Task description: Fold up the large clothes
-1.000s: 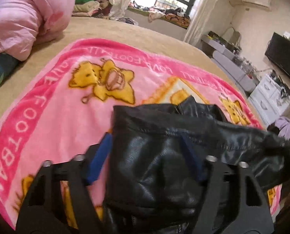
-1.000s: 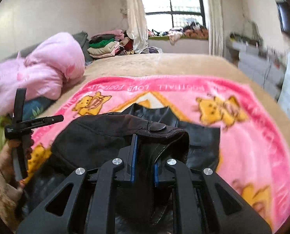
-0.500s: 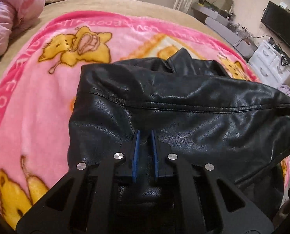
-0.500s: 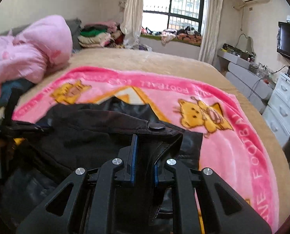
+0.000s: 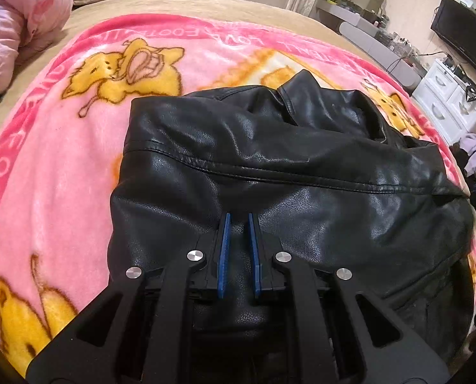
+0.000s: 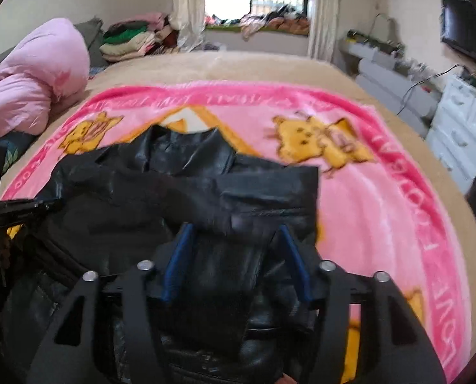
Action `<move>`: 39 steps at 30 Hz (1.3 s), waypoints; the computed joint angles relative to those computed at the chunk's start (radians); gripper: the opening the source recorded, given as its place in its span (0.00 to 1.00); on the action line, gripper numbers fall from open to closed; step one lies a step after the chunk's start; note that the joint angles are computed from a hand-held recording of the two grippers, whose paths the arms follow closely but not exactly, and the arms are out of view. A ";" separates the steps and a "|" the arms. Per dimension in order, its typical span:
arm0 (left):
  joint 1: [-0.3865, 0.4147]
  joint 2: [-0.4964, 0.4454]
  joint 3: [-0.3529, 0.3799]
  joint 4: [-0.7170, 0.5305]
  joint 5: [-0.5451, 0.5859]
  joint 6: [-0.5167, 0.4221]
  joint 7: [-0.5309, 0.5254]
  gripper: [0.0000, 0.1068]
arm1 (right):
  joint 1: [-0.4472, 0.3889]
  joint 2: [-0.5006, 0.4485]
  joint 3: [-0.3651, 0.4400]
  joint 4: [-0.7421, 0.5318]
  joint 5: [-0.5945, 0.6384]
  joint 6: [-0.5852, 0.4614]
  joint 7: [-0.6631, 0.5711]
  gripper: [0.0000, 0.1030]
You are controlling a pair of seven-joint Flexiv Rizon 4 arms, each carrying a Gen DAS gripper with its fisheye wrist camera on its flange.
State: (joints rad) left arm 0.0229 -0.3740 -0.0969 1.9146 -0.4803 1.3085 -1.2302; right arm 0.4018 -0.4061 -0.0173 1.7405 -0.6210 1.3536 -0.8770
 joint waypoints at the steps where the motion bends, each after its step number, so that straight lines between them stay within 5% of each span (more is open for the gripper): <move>1: -0.003 0.000 0.003 -0.001 0.004 -0.001 -0.004 0.05 | 0.015 0.008 -0.022 0.008 -0.022 0.014 0.027 0.54; 5: -0.012 -0.002 0.016 -0.006 0.027 -0.003 -0.022 0.05 | -0.003 -0.015 0.047 -0.039 0.013 0.029 -0.055 0.54; 11: -0.013 0.000 0.018 -0.008 0.042 -0.009 -0.035 0.05 | -0.016 -0.153 0.186 -0.245 0.195 -0.162 -0.316 0.54; 17: -0.004 0.003 0.006 -0.004 0.026 -0.012 -0.027 0.05 | -0.007 -0.236 0.199 -0.360 0.346 -0.344 -0.405 0.54; 23: 0.001 0.004 -0.002 0.001 0.007 -0.011 -0.015 0.05 | 0.008 -0.231 0.177 -0.348 0.401 -0.312 -0.406 0.54; 27: -0.005 0.013 0.012 -0.009 0.017 -0.031 -0.011 0.05 | 0.023 -0.159 0.147 -0.250 0.381 -0.197 -0.378 0.61; 32: -0.003 0.053 -0.001 0.009 -0.005 -0.026 0.021 0.31 | 0.023 -0.066 0.120 -0.116 0.350 -0.060 -0.305 0.63; 39: -0.002 0.113 -0.046 0.064 -0.132 0.015 0.127 0.35 | 0.020 0.002 0.099 0.003 0.285 0.058 -0.225 0.63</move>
State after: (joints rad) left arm 0.0214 -0.2608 -0.1426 1.9787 -0.6120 1.3231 -1.1030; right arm 0.4217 -0.4042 0.0813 1.7438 -0.3360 1.4111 -1.1018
